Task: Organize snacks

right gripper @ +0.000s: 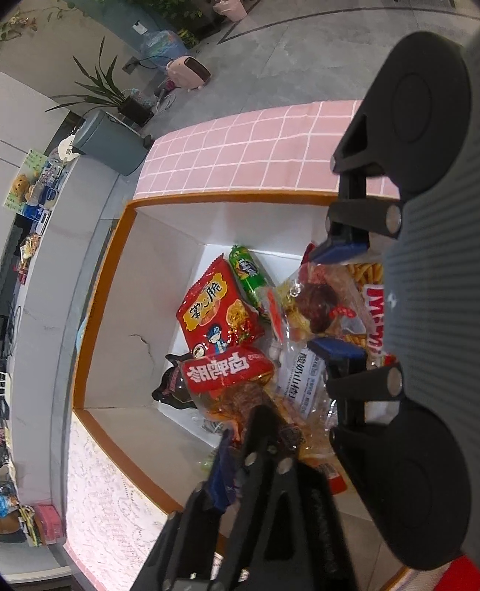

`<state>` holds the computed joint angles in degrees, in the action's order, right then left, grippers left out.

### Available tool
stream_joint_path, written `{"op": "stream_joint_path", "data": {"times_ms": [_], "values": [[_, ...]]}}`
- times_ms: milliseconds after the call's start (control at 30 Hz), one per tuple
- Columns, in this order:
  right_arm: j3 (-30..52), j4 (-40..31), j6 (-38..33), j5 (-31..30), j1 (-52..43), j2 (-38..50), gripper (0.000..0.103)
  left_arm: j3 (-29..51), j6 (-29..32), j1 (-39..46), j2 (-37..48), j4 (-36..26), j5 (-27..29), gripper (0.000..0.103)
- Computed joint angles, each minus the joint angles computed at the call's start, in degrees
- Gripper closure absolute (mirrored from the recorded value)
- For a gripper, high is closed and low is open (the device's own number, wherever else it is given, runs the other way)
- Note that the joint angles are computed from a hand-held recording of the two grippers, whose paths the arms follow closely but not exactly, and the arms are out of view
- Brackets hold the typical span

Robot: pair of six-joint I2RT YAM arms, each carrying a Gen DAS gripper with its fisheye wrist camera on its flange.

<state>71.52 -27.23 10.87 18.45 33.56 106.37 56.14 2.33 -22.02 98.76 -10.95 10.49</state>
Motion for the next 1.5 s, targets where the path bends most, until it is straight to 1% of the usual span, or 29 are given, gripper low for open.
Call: {"op": "stream_joint_path", "data": {"times_ms": [33,67,100,167,233,267,333,433,533,667,767,900,933,1000,1067,1133,1200,1267,1333,1367,1433,1500], "values": [[0.27,-0.7,-0.13,0.32,0.24,-0.22,0.046,-0.4,0.11,0.31,-1.09,-0.06,-0.01,0.063],[0.49,-1.3,-0.18,0.69,0.54,-0.32,0.046,-0.77,0.34,0.65,-2.12,-0.33,0.04,0.056],[1.01,-2.43,-0.1,1.13,0.88,-0.52,0.045,-1.17,0.55,0.97,-3.44,-0.94,0.2,0.054],[1.72,-4.39,0.56,2.14,1.54,-1.03,0.035,-1.63,0.71,1.72,-5.78,-1.99,1.3,0.049],[2.73,-6.68,1.89,3.41,2.41,-1.6,0.024,-2.79,0.49,2.48,-8.92,-2.79,2.19,0.045],[3.38,-7.92,2.57,3.76,2.79,-1.81,0.022,-3.63,0.3,2.7,-10.7,-2.9,2.15,0.042],[4.58,-10.44,4.3,4.32,3.83,-2.55,0.014,-5.51,0.22,3.18,-14.71,-3.06,2.0,0.038],[4.77,-12.27,7.31,5.24,5.94,-5.09,0.013,-8.75,0.06,4.25,-21.57,-3.46,1.96,0.036],[4.5,-13.47,12.43,5.93,8.69,-8.45,0.009,-12.19,0.46,5.47,-29.2,-4.3,1.99,0.032],[3.0,-12.97,19.14,5.84,13.25,-13.31,0.007,-15.55,1.27,6.93,-38.86,-6.21,0.68,0.028],[1.46,-12.11,22.84,7.75,17.5,-16.63,0.006,-17.36,1.46,8.74,-45.39,-8.63,0.79,0.023],[-0.35,-10.3,29.09,10.58,23.6,-19.48,0.004,-20.09,2.33,11.28,-53.97,-11.92,0.27,0.019],[-1.04,-9.67,30.56,11.55,25.05,-20.13,0.003,-20.98,2.92,11.88,-55.95,-12.56,-0.06,0.017],[-2.25,-8.54,34.0,14.69,28.33,-20.48,0.003,-22.66,4.0,12.68,-59.06,-13.21,-1.02,0.016],[-3.51,-7.27,37.58,19.07,31.95,-20.15,0.003,-23.88,3.89,12.5,-61.75,-14.38,-3.17,0.016],[-6.13,-4.02,39.66,23.92,35.27,-20.25,0.003,-25.15,3.35,11.8,-64.71,-15.59,-5.39,0.016],[-8.32,-1.15,40.61,28.47,38.4,-19.93,0.003,-26.35,2.79,12.54,-66.75,-16.05,-5.48,0.015],[-9.41,-0.27,42.5,34.72,41.67,-18.37,0.003,-27.4,2.0,13.71,-67.66,-15.77,-5.04,0.014],[-9.68,-0.71,45.0,39.27,43.81,-16.39,0.003,-28.33,1.46,14.07,-68.61,-15.94,-5.55,0.014],[-9.81,-1.22,46.95,40.77,44.51,-15.51,0.003,-28.97,1.02,13.29,-69.1,-15.62,-6.77,0.014],[-11.28,-0.88,51.08,42.39,45.5,-14.78,0.003,-30.87,1.93,15.11,-71.23,-15.22,-5.81,0.014],[-13.0,0.6,54.91,42.81,45.72,-14.15,0.003,-32.42,3.01,17.91,-73.38,-15.67,-3.08,0.014]]}}
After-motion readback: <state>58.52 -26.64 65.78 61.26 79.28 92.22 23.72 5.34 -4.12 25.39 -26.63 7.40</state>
